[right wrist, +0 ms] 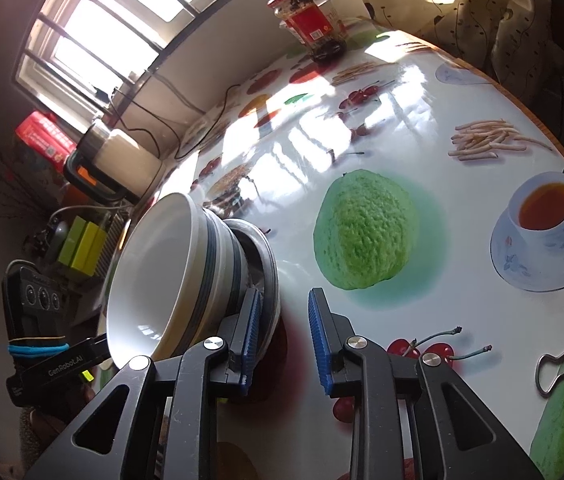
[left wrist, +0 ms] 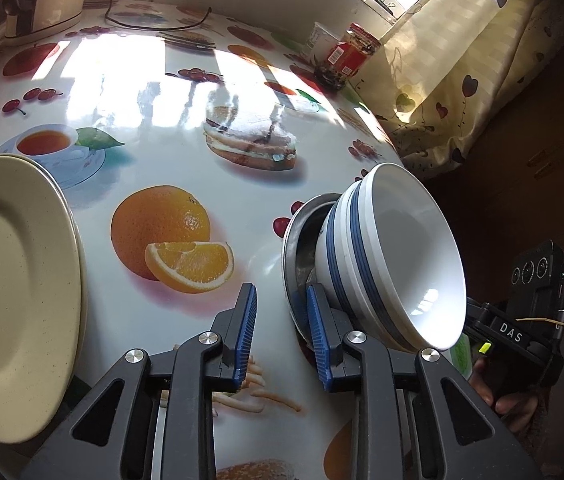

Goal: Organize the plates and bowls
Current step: 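Close both grippers on the steel bowl rim of the bowl stack, then lift the bowl stack with both grippers, tilting it up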

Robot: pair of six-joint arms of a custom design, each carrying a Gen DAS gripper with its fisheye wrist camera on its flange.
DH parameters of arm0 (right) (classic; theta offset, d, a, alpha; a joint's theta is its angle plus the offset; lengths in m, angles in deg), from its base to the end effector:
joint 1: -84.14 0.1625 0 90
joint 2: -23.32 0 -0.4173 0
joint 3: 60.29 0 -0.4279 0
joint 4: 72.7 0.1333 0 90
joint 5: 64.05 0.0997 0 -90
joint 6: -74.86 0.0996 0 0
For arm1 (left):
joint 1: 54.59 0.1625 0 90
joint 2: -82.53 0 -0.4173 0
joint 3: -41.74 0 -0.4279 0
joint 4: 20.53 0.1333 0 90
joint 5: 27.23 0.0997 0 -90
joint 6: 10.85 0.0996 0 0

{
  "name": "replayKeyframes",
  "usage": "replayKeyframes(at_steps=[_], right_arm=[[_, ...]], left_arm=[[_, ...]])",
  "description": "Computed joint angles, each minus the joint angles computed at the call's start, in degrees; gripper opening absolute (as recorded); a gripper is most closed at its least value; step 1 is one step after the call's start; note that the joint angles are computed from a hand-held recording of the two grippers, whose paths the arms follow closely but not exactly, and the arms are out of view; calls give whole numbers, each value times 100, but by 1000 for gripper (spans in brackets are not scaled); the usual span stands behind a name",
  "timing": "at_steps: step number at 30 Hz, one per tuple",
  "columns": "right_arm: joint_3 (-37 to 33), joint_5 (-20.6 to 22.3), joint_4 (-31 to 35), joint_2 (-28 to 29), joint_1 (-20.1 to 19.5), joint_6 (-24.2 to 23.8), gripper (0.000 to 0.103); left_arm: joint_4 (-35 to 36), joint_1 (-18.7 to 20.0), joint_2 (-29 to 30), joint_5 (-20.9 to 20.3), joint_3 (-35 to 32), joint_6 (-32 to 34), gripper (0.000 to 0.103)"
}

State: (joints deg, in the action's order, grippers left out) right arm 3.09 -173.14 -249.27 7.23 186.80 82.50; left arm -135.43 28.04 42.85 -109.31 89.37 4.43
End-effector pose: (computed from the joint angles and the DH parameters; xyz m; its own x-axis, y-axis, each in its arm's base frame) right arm 0.2797 -0.7858 -0.0460 -0.9814 0.0954 0.1667 -0.0395 0.7492 -0.6611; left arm 0.0343 -0.8808 0.3045 -0.9202 0.3341 -0.2040 0.3786 0.8921 -0.2465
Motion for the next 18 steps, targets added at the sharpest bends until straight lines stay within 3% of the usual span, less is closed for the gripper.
replayKeyframes(at_steps=[6,18], right_arm=[[80,121,-67,-35,-23,-34,22],[20,194,-40,-9,9,-331,10]], left_arm=[[89,50,47,-308,-93,31,12],[63,70,43,-384,-82,16,11]])
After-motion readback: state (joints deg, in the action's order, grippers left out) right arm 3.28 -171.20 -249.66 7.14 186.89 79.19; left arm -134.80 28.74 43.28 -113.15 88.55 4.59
